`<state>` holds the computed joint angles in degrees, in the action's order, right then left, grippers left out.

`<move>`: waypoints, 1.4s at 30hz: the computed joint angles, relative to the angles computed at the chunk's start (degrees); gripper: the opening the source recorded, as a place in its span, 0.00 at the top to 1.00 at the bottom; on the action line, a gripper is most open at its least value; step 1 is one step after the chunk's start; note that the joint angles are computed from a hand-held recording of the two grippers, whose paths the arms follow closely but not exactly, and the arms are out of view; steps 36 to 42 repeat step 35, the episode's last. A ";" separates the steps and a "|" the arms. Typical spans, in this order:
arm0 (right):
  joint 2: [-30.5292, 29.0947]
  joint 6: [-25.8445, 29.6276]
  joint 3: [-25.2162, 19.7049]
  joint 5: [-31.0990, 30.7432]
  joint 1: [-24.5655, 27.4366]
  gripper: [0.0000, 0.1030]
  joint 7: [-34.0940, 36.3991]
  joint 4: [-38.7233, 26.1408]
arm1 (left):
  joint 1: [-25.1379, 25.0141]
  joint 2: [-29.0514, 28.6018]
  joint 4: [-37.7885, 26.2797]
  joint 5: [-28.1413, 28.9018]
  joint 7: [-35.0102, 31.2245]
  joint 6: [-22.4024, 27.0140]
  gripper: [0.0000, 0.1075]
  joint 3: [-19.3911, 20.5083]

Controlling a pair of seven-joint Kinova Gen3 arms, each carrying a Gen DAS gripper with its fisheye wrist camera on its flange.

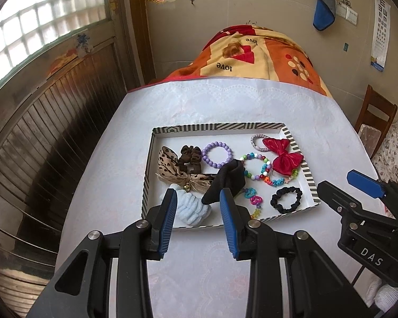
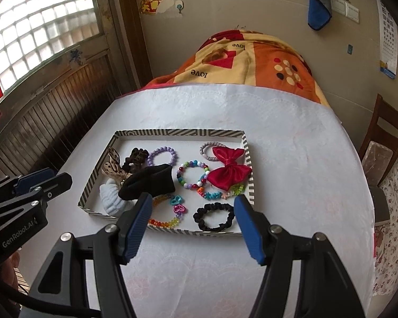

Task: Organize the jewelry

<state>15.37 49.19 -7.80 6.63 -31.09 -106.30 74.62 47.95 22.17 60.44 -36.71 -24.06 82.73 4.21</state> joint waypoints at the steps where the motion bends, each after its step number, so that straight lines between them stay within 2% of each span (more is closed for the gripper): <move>1: 0.08 0.11 0.00 -0.02 -0.01 0.35 0.01 -0.10 | -0.11 -0.02 0.08 0.16 -0.01 -0.07 0.76 0.01; 20: 1.57 0.74 0.02 -1.73 0.69 0.35 1.91 -0.93 | -1.26 1.18 -0.67 2.13 -1.44 -0.62 0.76 -0.28; 30: 2.51 1.99 0.15 -2.51 1.14 0.35 2.71 -1.61 | -2.00 1.72 -0.62 3.79 -2.03 -1.72 0.76 -0.52; 34: 2.64 1.62 0.19 -2.83 1.39 0.35 3.12 -1.33 | -2.64 1.12 0.69 4.51 -2.36 -3.73 0.76 -0.35; 42: 2.65 1.50 0.21 -2.96 1.52 0.35 3.21 -1.21 | -2.64 1.23 0.65 4.44 -2.51 -3.72 0.76 -0.37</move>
